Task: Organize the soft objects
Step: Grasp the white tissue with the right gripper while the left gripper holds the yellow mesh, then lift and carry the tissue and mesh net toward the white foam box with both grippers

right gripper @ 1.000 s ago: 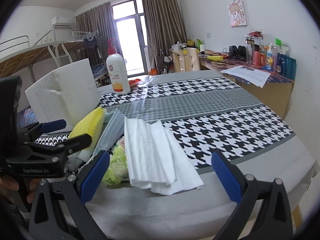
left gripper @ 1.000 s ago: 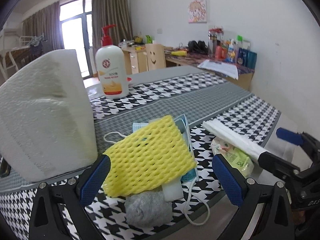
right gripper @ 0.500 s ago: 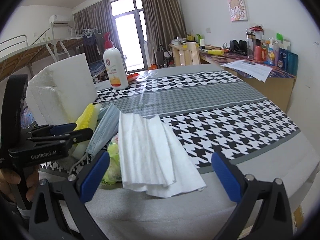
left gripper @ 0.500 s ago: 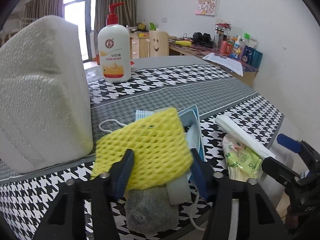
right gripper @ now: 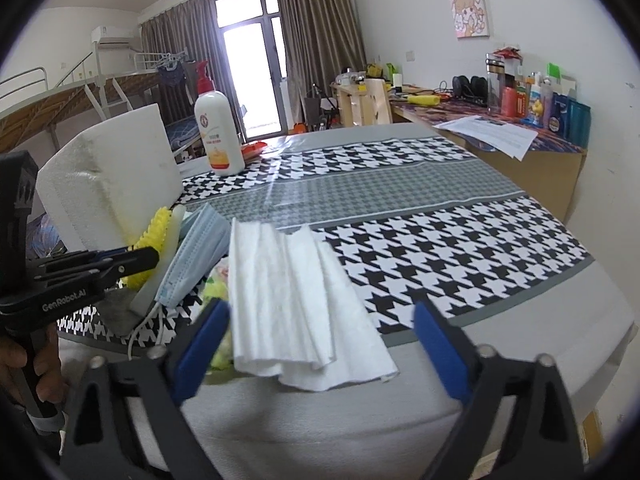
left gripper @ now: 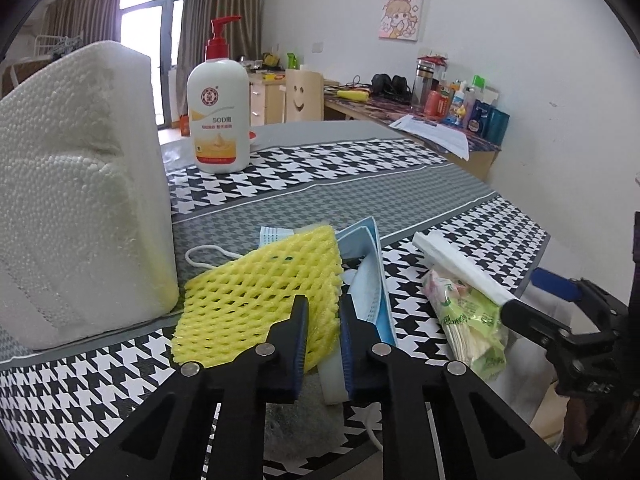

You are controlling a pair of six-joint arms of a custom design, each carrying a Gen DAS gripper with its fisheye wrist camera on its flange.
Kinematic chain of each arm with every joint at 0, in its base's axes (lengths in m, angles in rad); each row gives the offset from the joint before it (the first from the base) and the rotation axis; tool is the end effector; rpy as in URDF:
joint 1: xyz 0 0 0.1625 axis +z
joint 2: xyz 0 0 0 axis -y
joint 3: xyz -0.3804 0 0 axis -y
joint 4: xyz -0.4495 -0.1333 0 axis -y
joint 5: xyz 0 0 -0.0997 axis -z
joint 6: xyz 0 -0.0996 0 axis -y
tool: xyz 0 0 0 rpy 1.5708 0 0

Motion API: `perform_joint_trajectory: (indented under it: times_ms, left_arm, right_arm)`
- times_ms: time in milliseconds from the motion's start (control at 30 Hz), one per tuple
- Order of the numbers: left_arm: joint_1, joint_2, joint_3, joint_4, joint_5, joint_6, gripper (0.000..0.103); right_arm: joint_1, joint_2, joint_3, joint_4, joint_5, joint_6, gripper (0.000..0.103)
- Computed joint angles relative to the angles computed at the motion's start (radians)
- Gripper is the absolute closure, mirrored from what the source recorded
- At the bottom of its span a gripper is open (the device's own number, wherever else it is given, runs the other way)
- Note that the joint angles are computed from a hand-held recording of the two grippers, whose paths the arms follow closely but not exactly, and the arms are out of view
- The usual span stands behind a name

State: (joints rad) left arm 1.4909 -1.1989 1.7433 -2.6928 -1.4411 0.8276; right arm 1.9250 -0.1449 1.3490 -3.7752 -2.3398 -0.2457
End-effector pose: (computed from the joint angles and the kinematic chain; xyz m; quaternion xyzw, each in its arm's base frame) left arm 0.0930 -0.6698 0.2558 0.4027 0.8679 -0.2419 0.1616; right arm 0.2861 -0.5890 -0.1569 0.0685 -0.8303 0.4617 0.3046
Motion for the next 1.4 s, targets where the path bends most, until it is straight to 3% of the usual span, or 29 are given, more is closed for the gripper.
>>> perform_joint_trajectory:
  times_ms: [167, 300, 467, 600, 1400]
  left_arm:
    - [0.005, -0.012, 0.006, 0.001, -0.017, 0.009, 0.091]
    - [0.006, -0.023, 0.013, 0.004, -0.032, 0.018, 0.092]
    - [0.007, -0.026, 0.015, 0.002, -0.038, 0.030, 0.092]
    - [0.009, -0.044, 0.025, -0.002, -0.065, 0.038, 0.093]
    - [0.006, -0.182, 0.121, -0.137, -0.166, 0.059, 0.093]
  right_arm:
    - [-0.010, -0.013, 0.007, 0.053, -0.010, 0.045, 0.038]
    - [-0.023, -0.035, 0.029, 0.105, 0.003, 0.099, 0.069]
    - [-0.021, -0.042, 0.037, 0.114, -0.011, 0.116, 0.088]
    - [-0.010, -0.046, 0.044, 0.084, -0.016, 0.105, 0.091]
    - [0.093, -0.027, 0.007, -0.085, -0.025, -0.046, 0.092]
